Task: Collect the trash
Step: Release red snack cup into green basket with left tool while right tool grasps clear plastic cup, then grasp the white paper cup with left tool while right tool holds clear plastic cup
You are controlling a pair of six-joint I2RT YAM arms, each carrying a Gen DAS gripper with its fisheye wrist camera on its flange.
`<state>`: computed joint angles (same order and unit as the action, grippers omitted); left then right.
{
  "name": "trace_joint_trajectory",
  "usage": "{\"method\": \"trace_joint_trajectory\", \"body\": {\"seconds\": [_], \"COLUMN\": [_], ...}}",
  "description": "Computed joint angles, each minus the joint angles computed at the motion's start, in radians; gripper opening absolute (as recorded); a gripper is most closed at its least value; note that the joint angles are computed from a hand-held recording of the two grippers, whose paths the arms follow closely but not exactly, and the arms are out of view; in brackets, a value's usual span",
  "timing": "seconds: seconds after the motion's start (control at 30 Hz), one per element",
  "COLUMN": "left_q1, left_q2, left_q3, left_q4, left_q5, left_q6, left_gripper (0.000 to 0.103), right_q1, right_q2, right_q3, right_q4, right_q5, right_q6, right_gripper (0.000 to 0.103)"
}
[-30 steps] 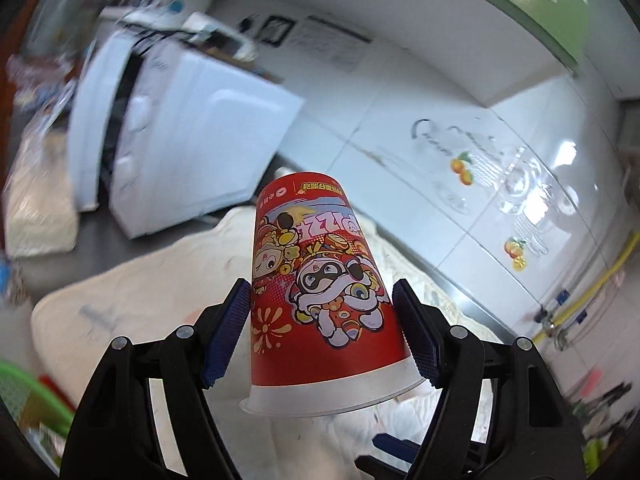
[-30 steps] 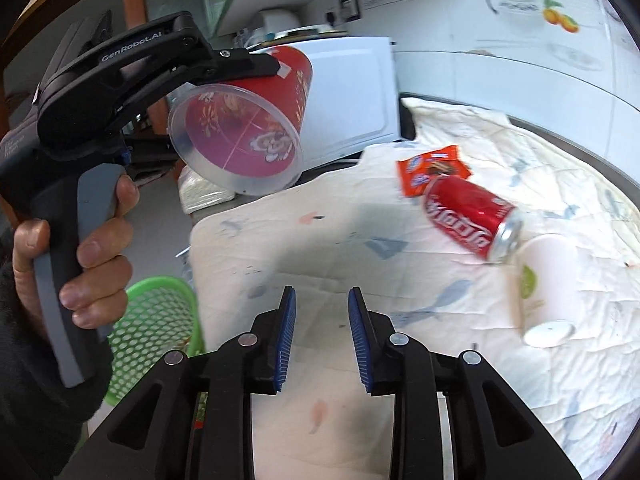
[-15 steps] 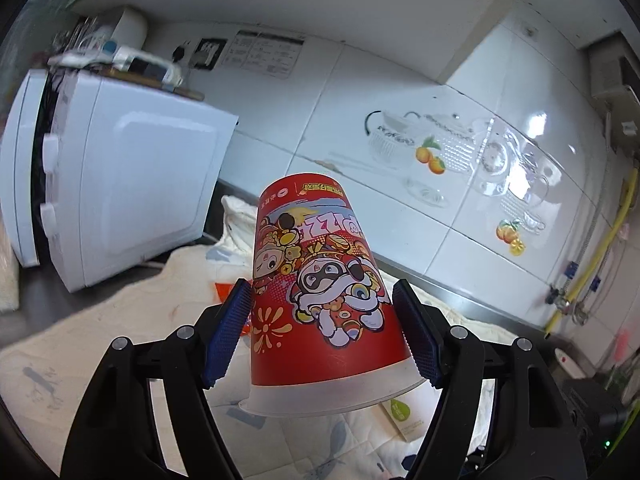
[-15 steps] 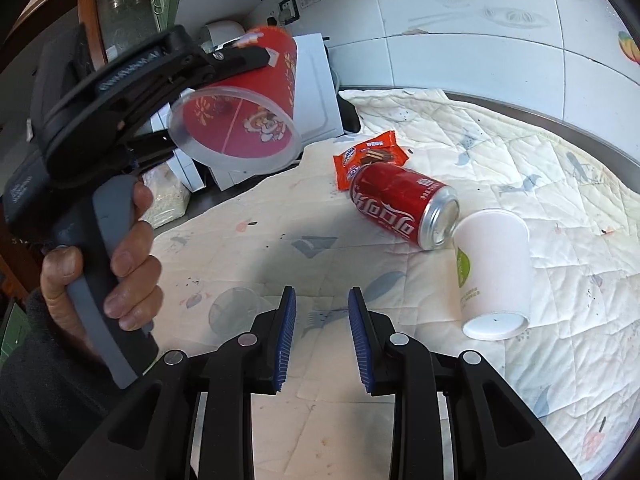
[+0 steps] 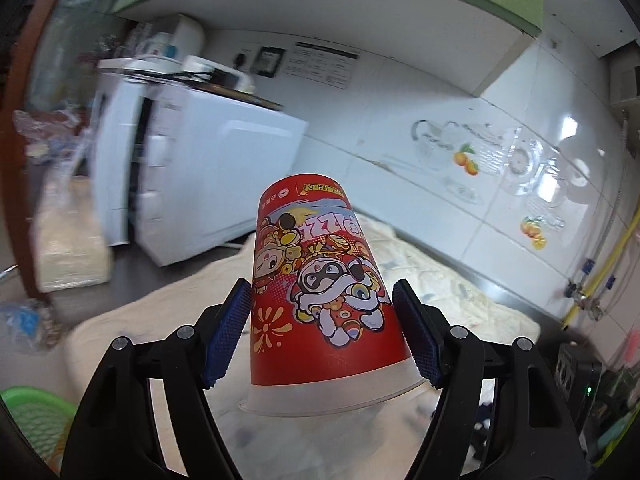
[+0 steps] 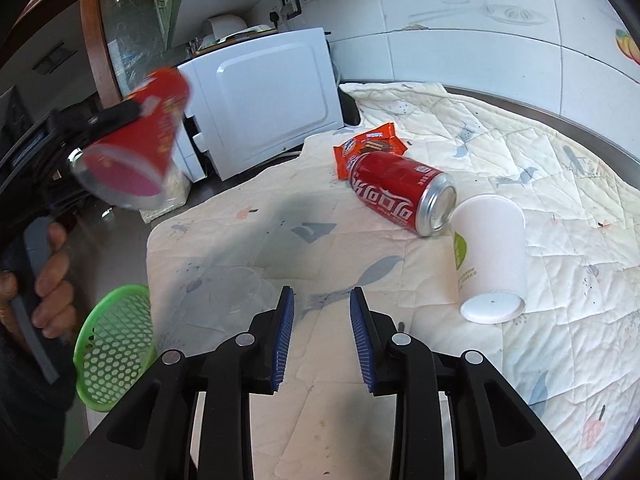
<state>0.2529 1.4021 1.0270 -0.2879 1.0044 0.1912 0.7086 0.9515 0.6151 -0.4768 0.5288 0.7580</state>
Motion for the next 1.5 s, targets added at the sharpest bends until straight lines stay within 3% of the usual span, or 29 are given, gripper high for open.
{"method": "trace_joint_trajectory", "body": {"seconds": [0.13,0.23,0.3,0.37,0.4,0.57,0.67,1.2,1.5], "left_q1": [0.206,0.330,0.390,0.431,0.452,0.502,0.510,0.535,0.514], "left_q2": [0.030,0.107,0.155,0.207,0.244,0.368,0.380,0.390,0.335], "left_q3": [0.083,0.160,0.191,0.222,0.241,0.295,0.281,0.270,0.228], "left_q4": [-0.261,-0.418,-0.468,-0.497,-0.512,-0.535,-0.497,-0.524,-0.553], "left_q5": [0.019,-0.011,-0.053,-0.108,-0.138,-0.234,-0.277,-0.264,-0.244], "left_q6": [0.248,0.419,0.492,0.535,0.552,0.582,0.577,0.599,0.624], "left_gripper": [0.071,0.071,0.071,0.072,0.072,0.074,0.086,0.092,0.093], "right_q1": [0.061,0.091,0.107,0.116,0.120,0.117,0.106,-0.013,-0.043], "right_q2": [0.040,0.064,0.096,0.133,0.148,0.222,0.261,0.451,0.492], "right_q3": [0.020,0.031,0.048,0.067,0.075,0.112,0.128,0.177,0.182], "right_q4": [-0.010,-0.002,0.000,0.013,0.020,0.053,0.071,0.172,0.184], "right_q5": [0.028,0.031,0.039,0.034,0.032,0.013,0.000,-0.122,-0.138], "right_q6": [0.024,0.032,0.030,0.023,0.019,-0.003,-0.019,-0.091,-0.083], "right_gripper": [0.035,0.051,0.053,0.064,0.064,0.070,0.073,0.073,0.059]}}
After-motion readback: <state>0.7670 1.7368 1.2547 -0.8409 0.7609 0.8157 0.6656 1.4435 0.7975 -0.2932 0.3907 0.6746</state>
